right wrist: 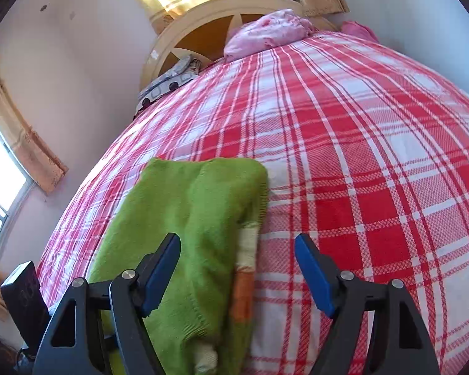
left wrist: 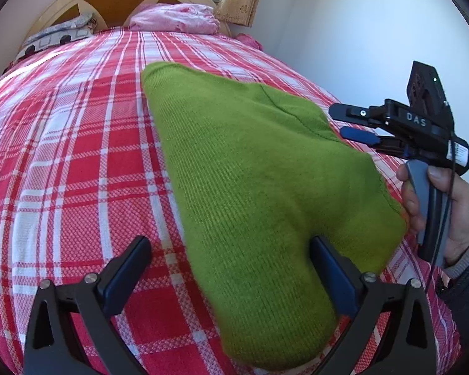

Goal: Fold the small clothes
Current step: 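Pinch and press the folded sweater with the right tool to neaten it, then close the right tool on the edge of the green sweater bundle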

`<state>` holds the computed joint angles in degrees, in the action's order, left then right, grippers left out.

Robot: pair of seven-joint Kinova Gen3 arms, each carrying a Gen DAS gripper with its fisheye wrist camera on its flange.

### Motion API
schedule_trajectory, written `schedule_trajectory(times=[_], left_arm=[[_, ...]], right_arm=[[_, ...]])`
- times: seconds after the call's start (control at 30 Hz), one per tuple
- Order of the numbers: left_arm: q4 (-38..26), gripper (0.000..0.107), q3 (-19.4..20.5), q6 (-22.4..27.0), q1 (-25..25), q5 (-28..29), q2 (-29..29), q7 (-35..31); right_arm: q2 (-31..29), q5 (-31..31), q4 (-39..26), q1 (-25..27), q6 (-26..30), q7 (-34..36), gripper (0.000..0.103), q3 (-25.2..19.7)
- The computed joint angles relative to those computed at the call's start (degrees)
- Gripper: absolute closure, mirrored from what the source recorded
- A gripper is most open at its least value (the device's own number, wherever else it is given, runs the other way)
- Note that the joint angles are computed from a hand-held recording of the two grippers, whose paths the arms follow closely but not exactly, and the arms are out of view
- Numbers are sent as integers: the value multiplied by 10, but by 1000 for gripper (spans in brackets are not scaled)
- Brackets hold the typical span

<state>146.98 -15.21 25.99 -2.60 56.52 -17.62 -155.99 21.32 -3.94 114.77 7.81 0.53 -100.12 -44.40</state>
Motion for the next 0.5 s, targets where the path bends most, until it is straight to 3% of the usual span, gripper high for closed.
schedule_trajectory(times=[0.27,0.5], left_arm=[[-2,4,14,0,-6,-8,2,10],[-3,4,9,-11,15,-23,1,29]], right_arm=[[109,-17,-60,86,49,54,27,-90],[150,-57,-109,67,67,110,27,-82]])
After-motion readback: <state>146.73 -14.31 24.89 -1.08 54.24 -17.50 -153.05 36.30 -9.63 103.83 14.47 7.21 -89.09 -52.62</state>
